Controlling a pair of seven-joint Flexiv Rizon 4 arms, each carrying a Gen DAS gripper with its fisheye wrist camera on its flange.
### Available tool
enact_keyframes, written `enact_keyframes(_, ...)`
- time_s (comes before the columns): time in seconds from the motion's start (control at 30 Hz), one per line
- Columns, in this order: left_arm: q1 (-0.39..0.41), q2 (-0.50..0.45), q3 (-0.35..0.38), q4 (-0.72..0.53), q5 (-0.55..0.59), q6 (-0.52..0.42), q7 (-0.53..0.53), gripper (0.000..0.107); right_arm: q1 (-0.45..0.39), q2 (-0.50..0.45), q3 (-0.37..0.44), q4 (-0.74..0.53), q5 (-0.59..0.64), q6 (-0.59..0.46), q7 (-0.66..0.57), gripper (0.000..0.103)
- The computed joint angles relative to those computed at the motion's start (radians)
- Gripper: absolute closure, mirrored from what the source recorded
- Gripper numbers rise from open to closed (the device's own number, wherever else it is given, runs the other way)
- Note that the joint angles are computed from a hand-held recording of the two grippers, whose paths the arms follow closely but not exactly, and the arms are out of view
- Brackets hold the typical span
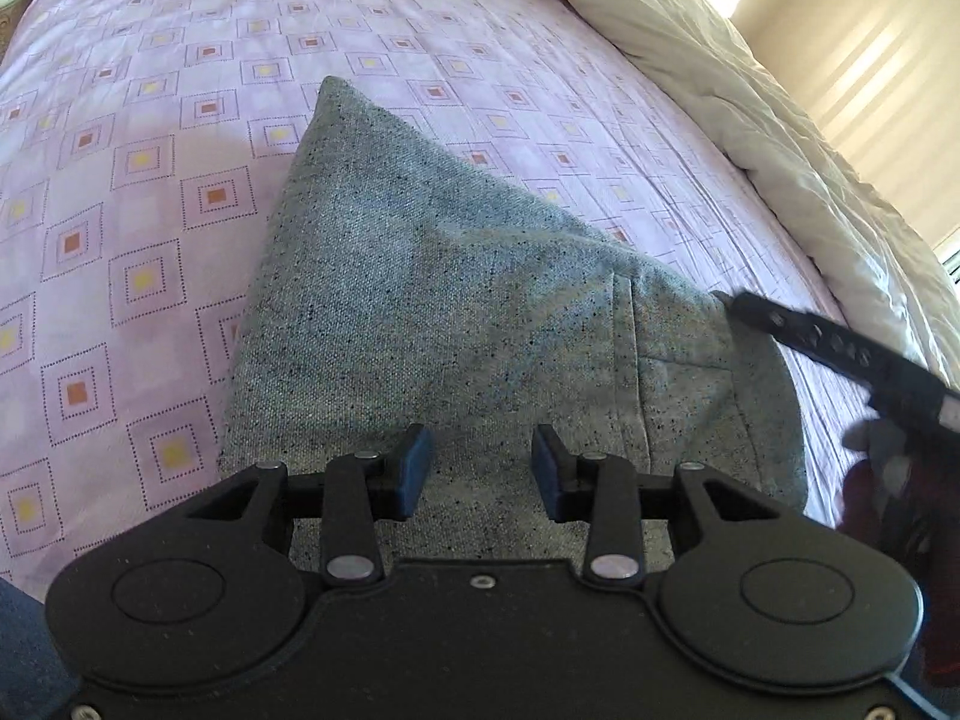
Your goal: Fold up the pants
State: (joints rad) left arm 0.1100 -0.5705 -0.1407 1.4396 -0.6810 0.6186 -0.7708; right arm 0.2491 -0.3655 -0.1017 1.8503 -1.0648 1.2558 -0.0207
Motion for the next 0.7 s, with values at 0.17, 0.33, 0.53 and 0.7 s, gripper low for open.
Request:
enact_keyframes(0.17, 0.003, 0.012, -0.001, 0.018, -0.008, 0.007, 0.016, 0.061, 0.058, 0.003, -0.021, -0.041, 0.078, -0.401, -0.013, 0.075)
enact_keyframes(0.33, 0.004, 0.004, 0.000, 0.009, -0.015, -0.006, 0.000, 0.061, -0.084, 0.056, 0.039, 0.064, 0.049, -0.009, 0.098, 0.073)
enact_keyframes(0.53, 0.013, 0.004, -0.003, 0.009, -0.032, -0.017, -0.010, 0.061, -0.149, 0.047, 0.174, 0.131, 0.381, 0.210, -0.058, 0.040)
enact_keyframes(0.7, 0.011, -0.003, -0.002, 0.000, -0.027, -0.020, -0.021, 0.061, -0.020, 0.073, 0.019, 0.184, 0.302, 0.245, 0.021, 0.039)
